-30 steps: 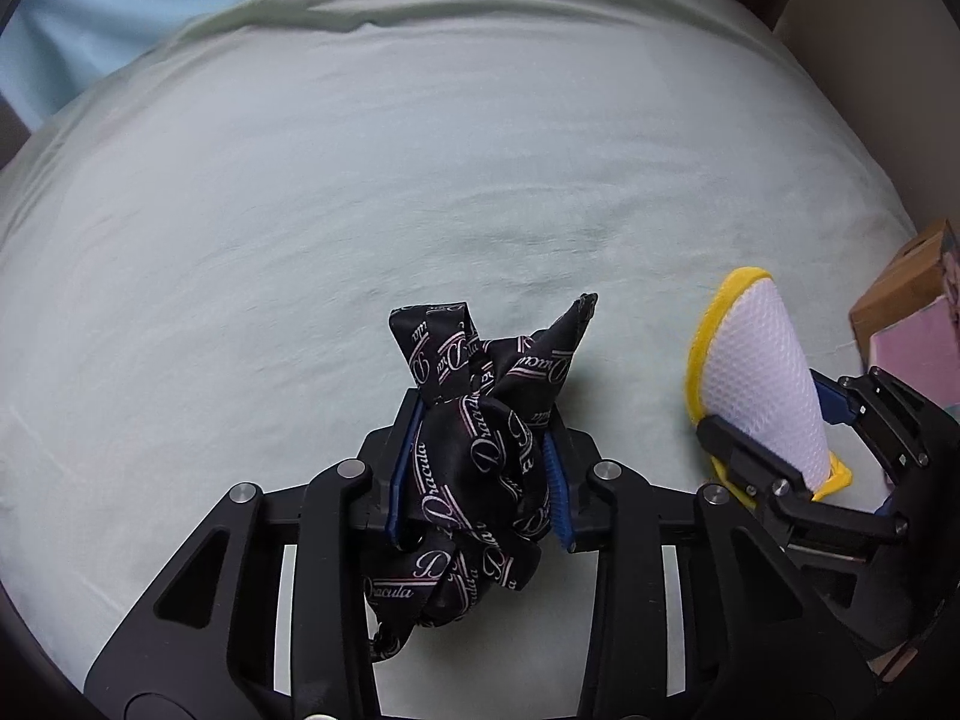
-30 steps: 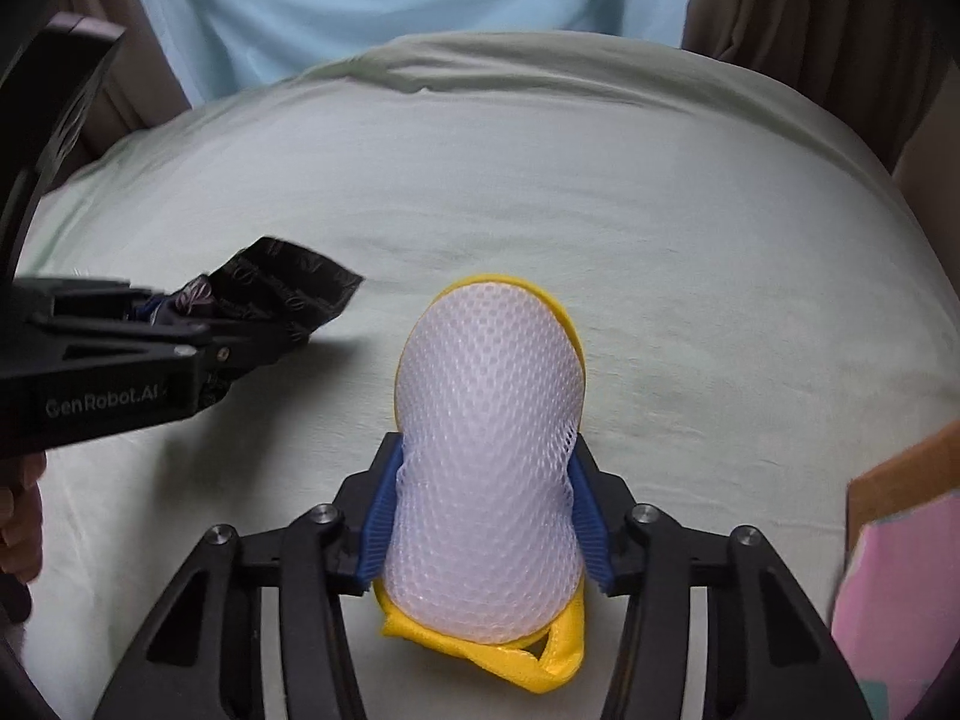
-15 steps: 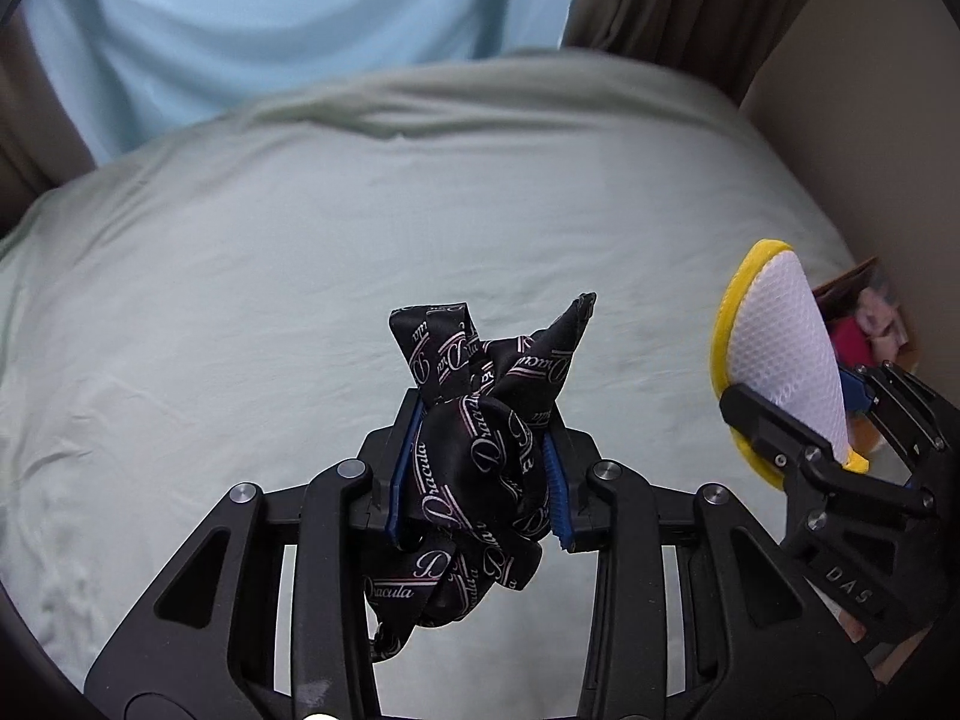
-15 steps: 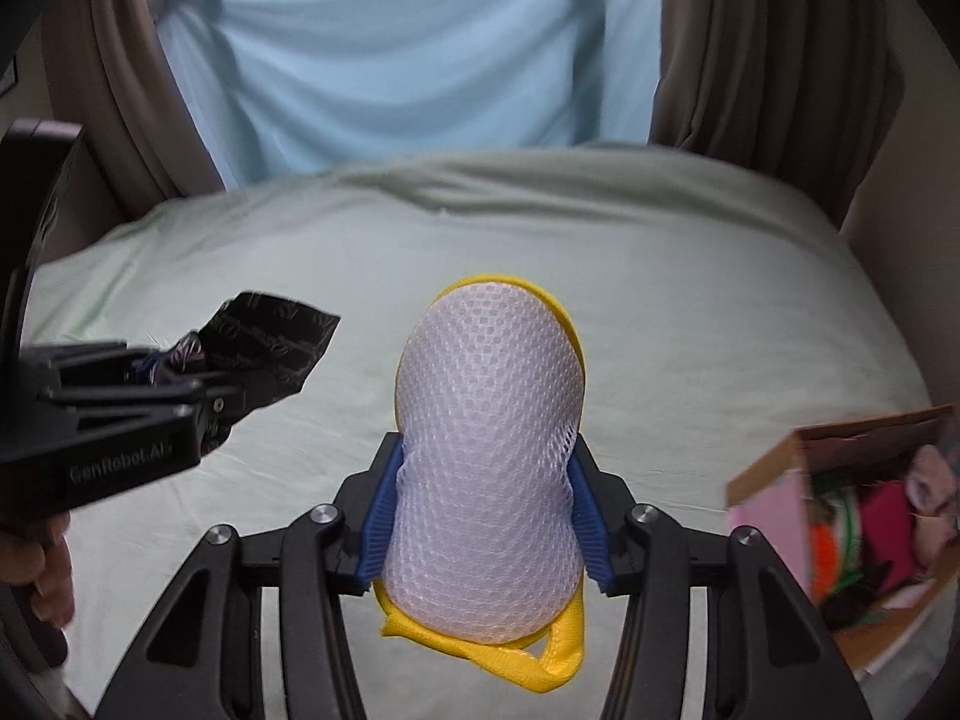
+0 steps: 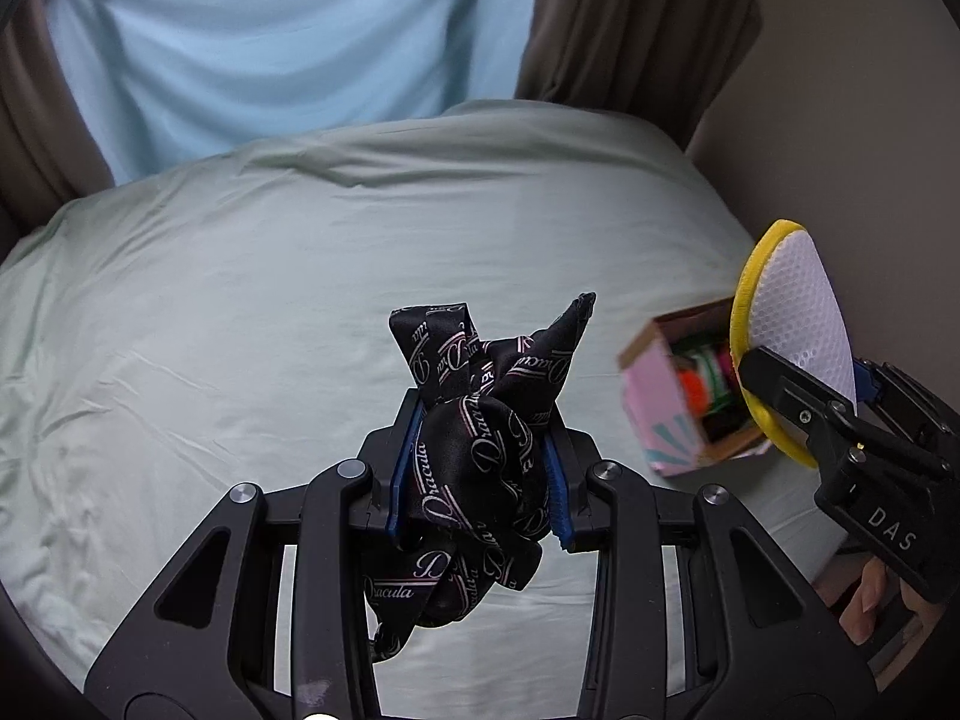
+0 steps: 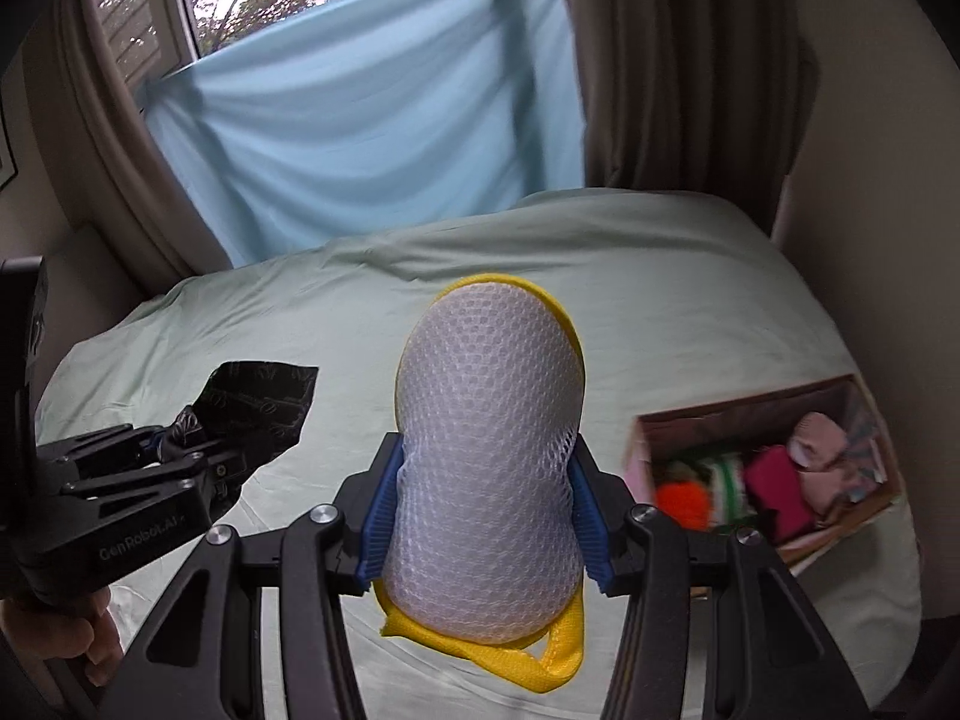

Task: Organize soft objects
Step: 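Carry cloth with left tool while right tool carries mesh pad into the box, then open both tools and withdraw them from the box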

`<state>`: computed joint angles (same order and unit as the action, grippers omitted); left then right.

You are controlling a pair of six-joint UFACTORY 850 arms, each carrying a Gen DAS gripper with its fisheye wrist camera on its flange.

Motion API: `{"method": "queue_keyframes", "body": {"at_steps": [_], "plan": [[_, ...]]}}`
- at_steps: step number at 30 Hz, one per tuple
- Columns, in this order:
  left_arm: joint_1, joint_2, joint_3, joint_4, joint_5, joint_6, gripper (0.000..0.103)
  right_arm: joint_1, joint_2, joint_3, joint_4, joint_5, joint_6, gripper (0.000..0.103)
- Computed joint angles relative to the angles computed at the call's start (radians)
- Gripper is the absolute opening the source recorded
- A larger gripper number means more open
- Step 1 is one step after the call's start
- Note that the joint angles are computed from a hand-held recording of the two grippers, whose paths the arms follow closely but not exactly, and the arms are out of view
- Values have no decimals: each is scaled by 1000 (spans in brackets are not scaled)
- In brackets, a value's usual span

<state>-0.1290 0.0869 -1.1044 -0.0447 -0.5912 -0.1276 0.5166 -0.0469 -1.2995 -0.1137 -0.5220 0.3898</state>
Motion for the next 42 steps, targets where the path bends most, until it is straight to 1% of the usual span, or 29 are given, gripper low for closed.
{"method": "queue_keyframes", "body": {"at_steps": [4, 6, 9, 13, 14, 17, 21, 27, 30, 37, 41, 42], "plan": [[-118, -10, -38, 145, -23, -221, 32, -83, 44, 27, 102, -17, -144, 47], [-172, -26, -62, 200, -28, -322, 32, -140, 61, 35, 168, -36, -251, 47], [-256, -85, -122, 272, -45, -467, 32, -232, 67, 36, 264, -66, -413, 47], [-333, -178, -202, 306, -52, -573, 32, -344, 52, 26, 360, -94, -578, 47], [-345, -198, -224, 308, -59, -584, 32, -377, 39, 17, 382, -107, -618, 47], [-385, -280, -305, 304, -77, -615, 32, -448, -1, -10, 431, -145, -696, 47], [-397, -374, -385, 269, -89, -612, 32, -515, -66, -52, 464, -190, -758, 47], [-409, -509, -495, 199, -122, -600, 32, -566, -171, -128, 471, -259, -763, 47], [-411, -589, -559, 170, -160, -570, 32, -583, -222, -158, 499, -289, -777, 47], [-407, -719, -632, 114, -233, -524, 32, -589, -325, -192, 562, -342, -775, 47], [-415, -765, -670, 110, -266, -499, 32, -588, -367, -207, 587, -361, -769, 48], [-416, -775, -682, 107, -275, -494, 32, -588, -379, -215, 590, -369, -764, 50]]}}
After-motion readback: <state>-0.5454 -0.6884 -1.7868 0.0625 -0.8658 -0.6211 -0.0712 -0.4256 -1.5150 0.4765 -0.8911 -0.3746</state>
